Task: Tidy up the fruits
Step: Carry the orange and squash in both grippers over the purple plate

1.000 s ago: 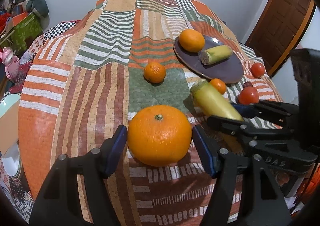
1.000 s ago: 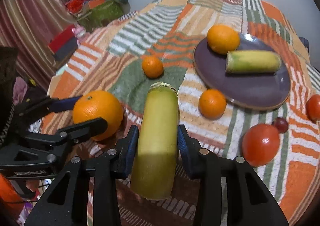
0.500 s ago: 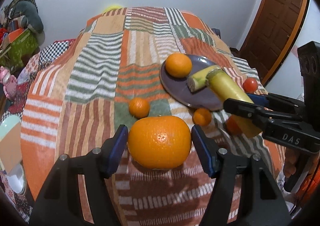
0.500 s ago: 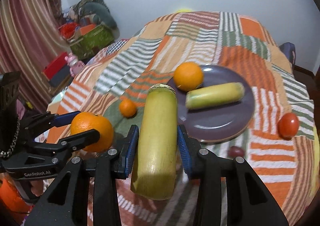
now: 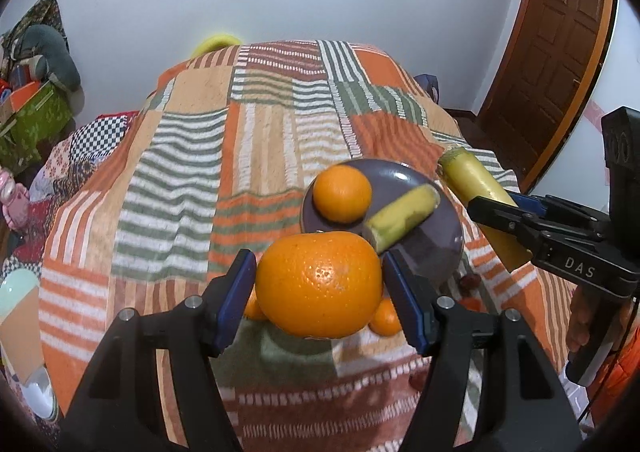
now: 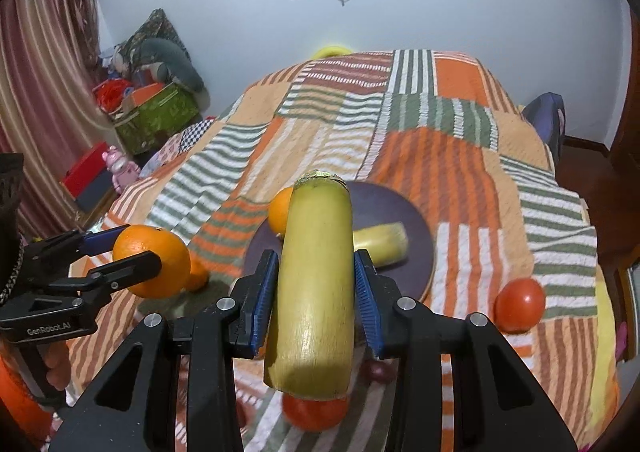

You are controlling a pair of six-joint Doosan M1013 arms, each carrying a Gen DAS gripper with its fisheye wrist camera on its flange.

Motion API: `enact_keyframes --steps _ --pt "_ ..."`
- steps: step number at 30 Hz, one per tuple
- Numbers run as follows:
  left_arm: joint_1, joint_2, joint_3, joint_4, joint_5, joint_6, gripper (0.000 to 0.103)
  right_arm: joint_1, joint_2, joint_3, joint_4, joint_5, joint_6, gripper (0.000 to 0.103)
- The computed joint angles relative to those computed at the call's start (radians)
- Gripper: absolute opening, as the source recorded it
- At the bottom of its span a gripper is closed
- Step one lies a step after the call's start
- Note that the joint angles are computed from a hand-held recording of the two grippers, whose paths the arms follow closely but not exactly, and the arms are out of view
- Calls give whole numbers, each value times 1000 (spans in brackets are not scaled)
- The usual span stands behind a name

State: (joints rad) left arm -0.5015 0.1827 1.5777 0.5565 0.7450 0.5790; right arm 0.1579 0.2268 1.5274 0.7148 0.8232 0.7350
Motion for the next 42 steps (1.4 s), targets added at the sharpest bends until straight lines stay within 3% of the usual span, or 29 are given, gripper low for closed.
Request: enact_keyframes --steps 24,42 --pt "57 158 -142 -148 25 172 65 12 103 -109 -35 23 27 35" --pt "49 170 -139 -112 23 163 65 46 158 -165 -133 53 75 35"
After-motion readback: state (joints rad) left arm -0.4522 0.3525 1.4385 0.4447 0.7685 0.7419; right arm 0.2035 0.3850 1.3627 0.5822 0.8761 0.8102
